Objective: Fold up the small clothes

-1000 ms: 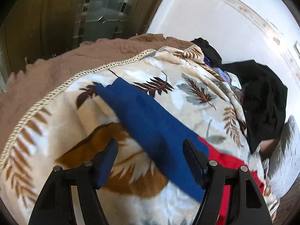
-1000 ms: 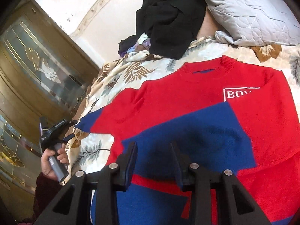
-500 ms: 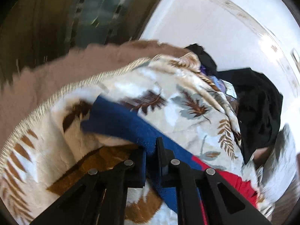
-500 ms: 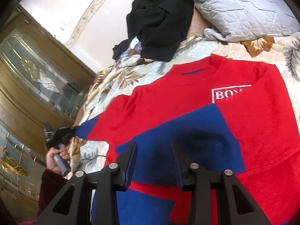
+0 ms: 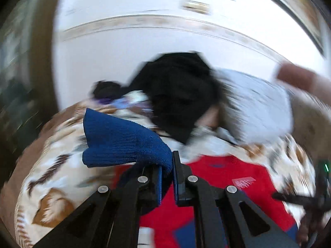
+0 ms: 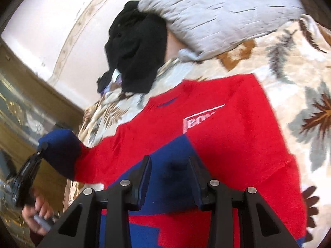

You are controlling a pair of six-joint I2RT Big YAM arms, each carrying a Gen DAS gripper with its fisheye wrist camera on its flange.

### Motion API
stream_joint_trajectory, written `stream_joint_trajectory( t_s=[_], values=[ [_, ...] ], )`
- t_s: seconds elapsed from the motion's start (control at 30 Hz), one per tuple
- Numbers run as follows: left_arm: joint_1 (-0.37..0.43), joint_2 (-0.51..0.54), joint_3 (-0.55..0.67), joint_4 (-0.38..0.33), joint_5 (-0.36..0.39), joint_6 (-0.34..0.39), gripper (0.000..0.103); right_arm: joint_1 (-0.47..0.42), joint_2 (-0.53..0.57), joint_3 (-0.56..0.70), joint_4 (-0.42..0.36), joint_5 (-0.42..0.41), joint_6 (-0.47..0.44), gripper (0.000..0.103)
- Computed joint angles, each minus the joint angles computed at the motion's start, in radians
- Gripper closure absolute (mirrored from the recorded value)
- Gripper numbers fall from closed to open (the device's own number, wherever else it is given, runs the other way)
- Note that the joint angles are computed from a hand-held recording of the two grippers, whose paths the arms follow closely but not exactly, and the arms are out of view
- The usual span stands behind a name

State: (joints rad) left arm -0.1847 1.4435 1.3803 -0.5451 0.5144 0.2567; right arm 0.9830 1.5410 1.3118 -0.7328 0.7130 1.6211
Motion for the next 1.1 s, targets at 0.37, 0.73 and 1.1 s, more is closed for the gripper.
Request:
stream_joint_trajectory(
  t_s=[0.37, 0.73, 1.1],
  values=[
    [-0.189, -0.150, -0.141, -0.069, 0.054, 0.135, 0.022, 0.023, -0.122, -0.136, -0.008, 0.092, 0.149, 0.028],
    [-0.061, 0.018, -0.019, -0.106, -0.058, -0.063, 0.022, -0.056, -0.043, -0.121, 0.183, -0.142, 0.019, 0.028],
    [-0.108, 0.114, -0.027, -0.211, -0.246, 0.050, 0.022, -0.143, 0.070, -0.084, 0.265, -0.167, -0.038, 0.081]
  ],
)
